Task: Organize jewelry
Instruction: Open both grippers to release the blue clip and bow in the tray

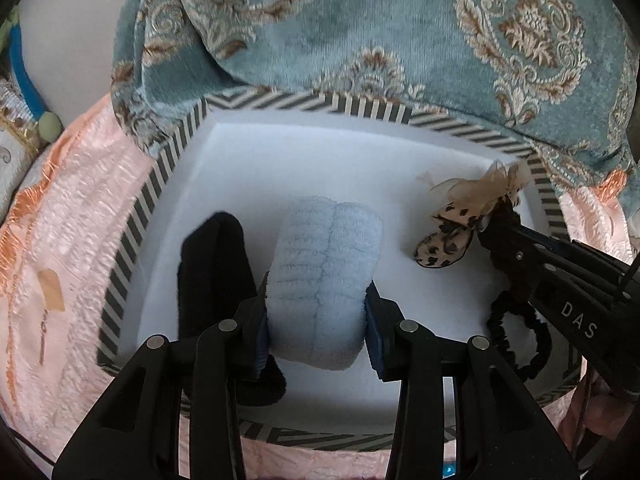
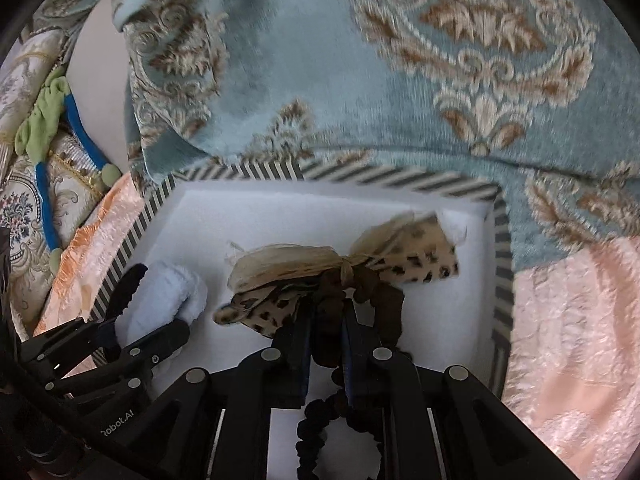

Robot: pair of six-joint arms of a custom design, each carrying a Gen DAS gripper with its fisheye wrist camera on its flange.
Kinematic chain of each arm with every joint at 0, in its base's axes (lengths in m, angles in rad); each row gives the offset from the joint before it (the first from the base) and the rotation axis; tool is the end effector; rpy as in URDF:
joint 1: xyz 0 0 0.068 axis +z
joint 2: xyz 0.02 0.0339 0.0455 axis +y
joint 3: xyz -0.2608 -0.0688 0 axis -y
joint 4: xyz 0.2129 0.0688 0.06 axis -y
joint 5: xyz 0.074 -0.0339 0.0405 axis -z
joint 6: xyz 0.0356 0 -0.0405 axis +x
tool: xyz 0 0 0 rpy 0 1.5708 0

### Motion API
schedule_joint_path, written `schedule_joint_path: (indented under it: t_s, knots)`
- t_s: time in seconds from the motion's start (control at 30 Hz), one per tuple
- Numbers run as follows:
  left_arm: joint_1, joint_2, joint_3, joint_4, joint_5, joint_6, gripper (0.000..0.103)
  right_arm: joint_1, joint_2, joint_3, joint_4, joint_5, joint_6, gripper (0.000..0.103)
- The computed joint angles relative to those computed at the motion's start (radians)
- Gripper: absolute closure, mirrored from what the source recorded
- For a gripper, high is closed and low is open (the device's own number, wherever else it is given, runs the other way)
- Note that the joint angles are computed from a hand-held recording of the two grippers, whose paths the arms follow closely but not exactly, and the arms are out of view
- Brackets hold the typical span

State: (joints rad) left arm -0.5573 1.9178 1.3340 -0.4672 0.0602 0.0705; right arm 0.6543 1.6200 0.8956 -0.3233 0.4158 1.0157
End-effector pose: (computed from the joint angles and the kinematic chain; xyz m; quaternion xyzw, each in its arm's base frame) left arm 0.3161 -0.1995 0.1964 0.3056 0.9164 -0.0901 0.2423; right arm 0.2351 0.1622 0.1855 0.2224 0.9202 0.0537 0.3176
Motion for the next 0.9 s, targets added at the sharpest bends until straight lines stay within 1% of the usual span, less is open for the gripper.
schedule_joint_path:
  t_s: [0.03, 0.07, 0.1, 0.13, 0.17, 0.2, 0.23, 0.27, 0.3, 0.4, 0.5, 0.67, 0.77, 0.83, 0.9]
  knots:
    - [-0.001, 0.006, 0.001, -0.004, 0.003, -0.002, 0.062, -0.005, 0.007, 0.001, -0.002, -0.015, 0.004, 0.090]
    - [0.001, 0.013, 0.006, -0.012, 0.012, -0.004, 0.061, -0.009, 0.004, -0.007, 0.002, -0.037, 0.008, 0.085]
    - [0.003, 0.017, 0.009, -0.017, 0.020, -0.009, 0.060, -0.003, -0.004, -0.014, 0.006, -0.034, 0.013, 0.083]
    - [0.007, 0.015, 0.007, -0.018, 0.027, -0.019, 0.057, 0.007, -0.017, -0.020, 0.004, -0.024, 0.020, 0.081]
    - [0.010, 0.009, 0.001, -0.012, 0.030, -0.027, 0.054, 0.022, -0.038, -0.028, -0.003, -0.005, 0.031, 0.075]
    - [0.013, 0.000, -0.004, -0.008, 0.034, -0.033, 0.047, 0.037, -0.059, -0.038, -0.002, 0.012, 0.041, 0.068]
    - [0.017, -0.007, -0.008, -0.006, 0.042, -0.038, 0.040, 0.049, -0.077, -0.042, -0.007, 0.026, 0.053, 0.065]
    - [0.023, -0.021, -0.013, -0.008, 0.057, -0.045, 0.038, 0.064, -0.096, -0.043, -0.023, 0.046, 0.071, 0.061]
    - [0.028, -0.031, -0.014, -0.013, 0.064, -0.047, 0.036, 0.079, -0.109, -0.038, -0.042, 0.064, 0.090, 0.061]
    - [0.035, -0.071, -0.022, -0.028, 0.056, -0.039, 0.035, 0.128, -0.147, -0.015, -0.110, 0.102, 0.140, 0.061]
    - [0.041, -0.135, -0.060, -0.029, 0.044, -0.024, 0.035, 0.200, -0.160, 0.027, -0.205, 0.167, 0.213, 0.058]
    - [0.061, -0.252, -0.137, -0.020, 0.022, -0.001, 0.035, 0.329, -0.131, 0.141, -0.401, 0.260, 0.368, 0.058]
    - [0.076, -0.331, -0.187, -0.021, 0.015, 0.022, 0.035, 0.389, -0.104, 0.196, -0.479, 0.297, 0.440, 0.057]
    - [0.082, -0.392, -0.224, -0.019, 0.006, 0.040, 0.035, 0.432, -0.074, 0.249, -0.548, 0.318, 0.494, 0.054]
    - [0.087, -0.447, -0.255, -0.021, 0.001, 0.057, 0.035, 0.475, -0.046, 0.295, -0.610, 0.341, 0.550, 0.044]
